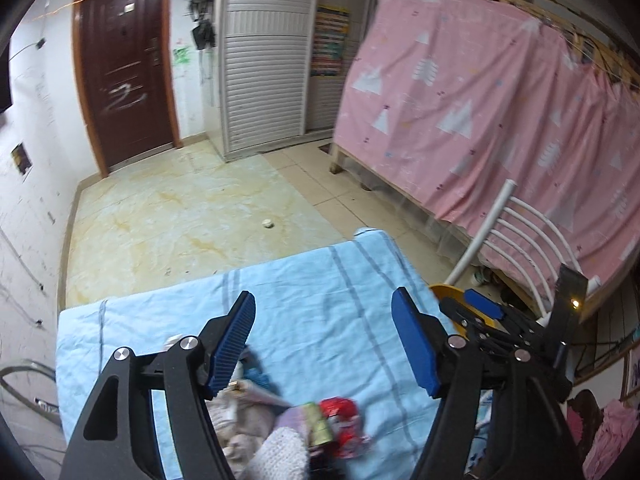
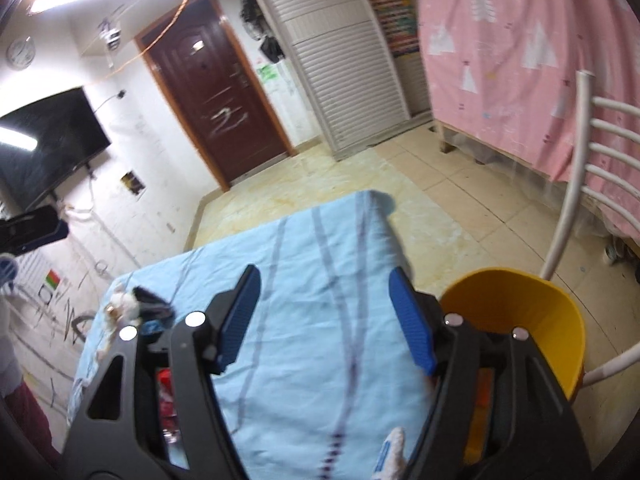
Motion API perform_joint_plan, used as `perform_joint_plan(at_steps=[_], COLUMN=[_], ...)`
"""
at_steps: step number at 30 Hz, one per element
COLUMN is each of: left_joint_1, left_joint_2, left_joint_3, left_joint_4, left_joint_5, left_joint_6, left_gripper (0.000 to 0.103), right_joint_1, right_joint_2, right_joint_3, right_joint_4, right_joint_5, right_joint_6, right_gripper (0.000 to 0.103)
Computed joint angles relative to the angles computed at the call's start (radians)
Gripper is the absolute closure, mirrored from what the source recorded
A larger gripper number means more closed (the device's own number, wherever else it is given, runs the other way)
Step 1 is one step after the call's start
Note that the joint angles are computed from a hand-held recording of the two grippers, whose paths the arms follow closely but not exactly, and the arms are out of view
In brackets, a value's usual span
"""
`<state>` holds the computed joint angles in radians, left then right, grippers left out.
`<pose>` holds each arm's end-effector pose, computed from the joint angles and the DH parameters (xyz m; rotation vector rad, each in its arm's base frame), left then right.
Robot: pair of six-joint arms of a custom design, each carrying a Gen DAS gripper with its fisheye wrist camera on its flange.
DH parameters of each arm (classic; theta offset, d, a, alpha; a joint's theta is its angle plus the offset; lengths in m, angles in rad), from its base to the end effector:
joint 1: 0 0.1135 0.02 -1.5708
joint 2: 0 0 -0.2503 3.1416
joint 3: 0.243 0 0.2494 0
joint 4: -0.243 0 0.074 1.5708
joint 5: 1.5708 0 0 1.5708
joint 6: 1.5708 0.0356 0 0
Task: Collect trash
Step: 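Return both tools to the table and reach toward the remaining items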
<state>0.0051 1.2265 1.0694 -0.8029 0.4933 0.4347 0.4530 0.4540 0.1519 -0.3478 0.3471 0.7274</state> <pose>0.2445 -0.0156 0.2842 0.7014 2.3164 -0.4269 0.1218 0.0458 0.1435 0.4864 2.1356 0.2845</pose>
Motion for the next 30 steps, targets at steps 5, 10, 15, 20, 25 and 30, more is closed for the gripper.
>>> perform_joint_plan(at_steps=[5, 10, 15, 20, 25, 30], left_joint_1=[0.130, 0.253, 0.363, 0.447, 0.533, 0.577], left_joint_2=[0.043, 0.072, 0.093, 0.064, -0.008, -0.070], left_joint_3=[0.007, -0.015, -0.052, -0.128, -0.226, -0.310], left_joint_4=[-0.011, -0.033, -0.079, -0.125, -0.170, -0.178], left_joint_5=[0.050, 0.095, 0.148, 0.198, 0.247, 0.257], left_joint_6=[0.098, 0.214, 0.340, 0.508, 0.735, 0.894], left_gripper=[0.039, 0.037, 0.034, 0.034, 0.034, 0.034], right_joint_1=[0.180, 0.297, 0.399, 0.421, 0.449, 0.443], right_joint_2=[0.214, 0.368, 0.509, 0.612, 0.735, 0.822], right_joint_3=[0.049, 0.080, 0.123, 0.138, 0.187, 0.229], right_joint_4=[0.122, 0.211, 0.258, 0.303, 0.332, 0.345], right_joint_5=[0.064, 0.063, 0.087, 0.045, 0.013, -0.013], right_joint_6=[0.068, 0.097, 0.134, 0.142, 0.112, 0.093], right_gripper=[0.034, 0.034, 0.032, 0.031, 0.031, 0.031])
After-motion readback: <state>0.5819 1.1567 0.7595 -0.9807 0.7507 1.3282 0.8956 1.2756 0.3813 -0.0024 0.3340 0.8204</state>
